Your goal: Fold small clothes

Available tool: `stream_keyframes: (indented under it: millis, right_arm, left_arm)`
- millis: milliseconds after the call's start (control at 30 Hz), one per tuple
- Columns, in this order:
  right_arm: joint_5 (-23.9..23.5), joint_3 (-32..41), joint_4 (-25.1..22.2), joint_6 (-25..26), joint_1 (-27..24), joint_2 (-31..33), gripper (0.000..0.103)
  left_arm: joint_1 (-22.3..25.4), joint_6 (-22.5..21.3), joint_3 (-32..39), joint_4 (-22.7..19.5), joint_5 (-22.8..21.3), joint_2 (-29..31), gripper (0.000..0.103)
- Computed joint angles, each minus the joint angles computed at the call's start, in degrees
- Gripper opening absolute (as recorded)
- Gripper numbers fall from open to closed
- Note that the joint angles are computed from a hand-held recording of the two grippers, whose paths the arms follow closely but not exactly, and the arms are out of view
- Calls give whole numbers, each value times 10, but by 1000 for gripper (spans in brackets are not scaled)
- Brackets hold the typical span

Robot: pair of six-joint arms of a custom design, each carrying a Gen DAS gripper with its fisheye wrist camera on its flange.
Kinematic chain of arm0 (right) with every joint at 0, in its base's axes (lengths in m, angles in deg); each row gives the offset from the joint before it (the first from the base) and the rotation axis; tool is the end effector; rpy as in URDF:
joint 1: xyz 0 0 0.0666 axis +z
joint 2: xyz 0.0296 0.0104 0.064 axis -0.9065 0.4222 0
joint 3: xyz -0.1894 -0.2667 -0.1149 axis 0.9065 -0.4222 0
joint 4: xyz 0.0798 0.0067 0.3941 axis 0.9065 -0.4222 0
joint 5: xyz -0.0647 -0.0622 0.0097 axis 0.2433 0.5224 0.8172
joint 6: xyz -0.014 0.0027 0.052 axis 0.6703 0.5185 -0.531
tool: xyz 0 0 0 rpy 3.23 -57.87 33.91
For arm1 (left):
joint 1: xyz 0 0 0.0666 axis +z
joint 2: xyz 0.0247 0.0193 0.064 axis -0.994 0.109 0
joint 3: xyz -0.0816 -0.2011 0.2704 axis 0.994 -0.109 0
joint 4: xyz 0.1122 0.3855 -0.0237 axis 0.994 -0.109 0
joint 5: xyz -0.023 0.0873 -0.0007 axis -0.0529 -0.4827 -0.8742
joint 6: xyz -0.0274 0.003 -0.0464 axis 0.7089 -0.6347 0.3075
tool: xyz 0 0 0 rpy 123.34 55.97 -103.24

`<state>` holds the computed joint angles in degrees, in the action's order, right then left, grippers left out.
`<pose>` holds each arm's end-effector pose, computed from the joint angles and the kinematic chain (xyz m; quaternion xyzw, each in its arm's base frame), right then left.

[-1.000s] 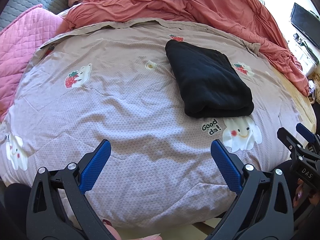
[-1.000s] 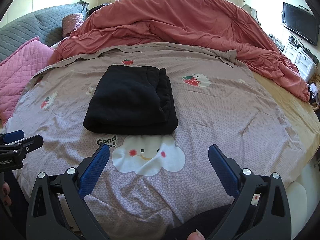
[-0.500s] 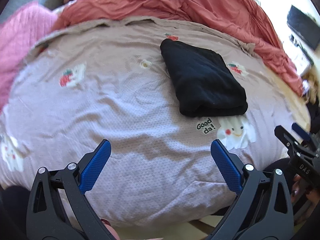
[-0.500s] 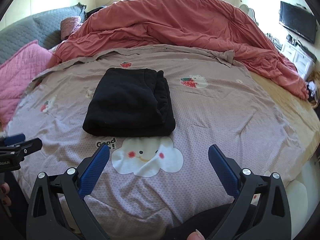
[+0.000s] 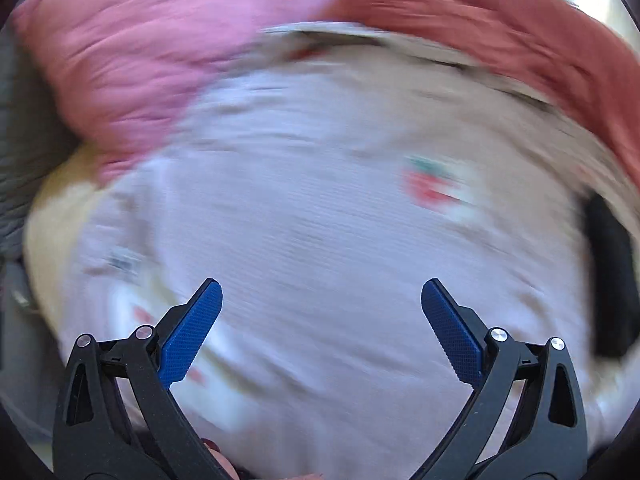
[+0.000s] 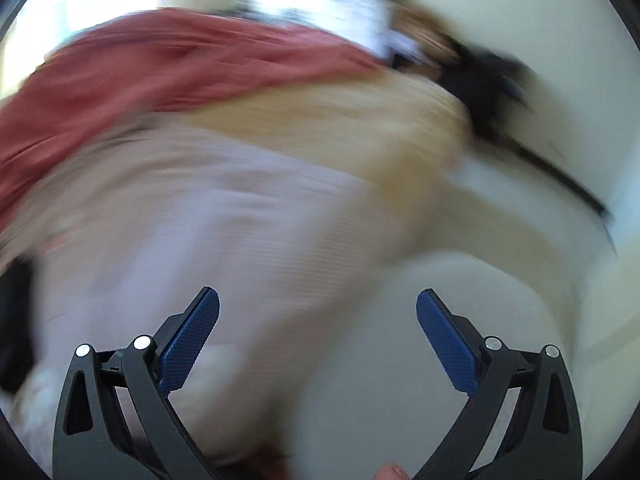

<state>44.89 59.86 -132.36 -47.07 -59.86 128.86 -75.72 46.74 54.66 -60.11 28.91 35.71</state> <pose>0.5742 0.0380 0.4679 0.2535 0.9069 -0.0898 0.3243 0.4219 0.0724 0.4772 -0.4276 0.8683 0.1314 0.2142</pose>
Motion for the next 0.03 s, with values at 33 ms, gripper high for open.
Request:
stream_keyframes:
  millis: [33]
  right_arm:
    - [6,-15,-9,-17,-23,-1,98]
  left_arm:
    - [23,-2,-2,-5,-2,2,94]
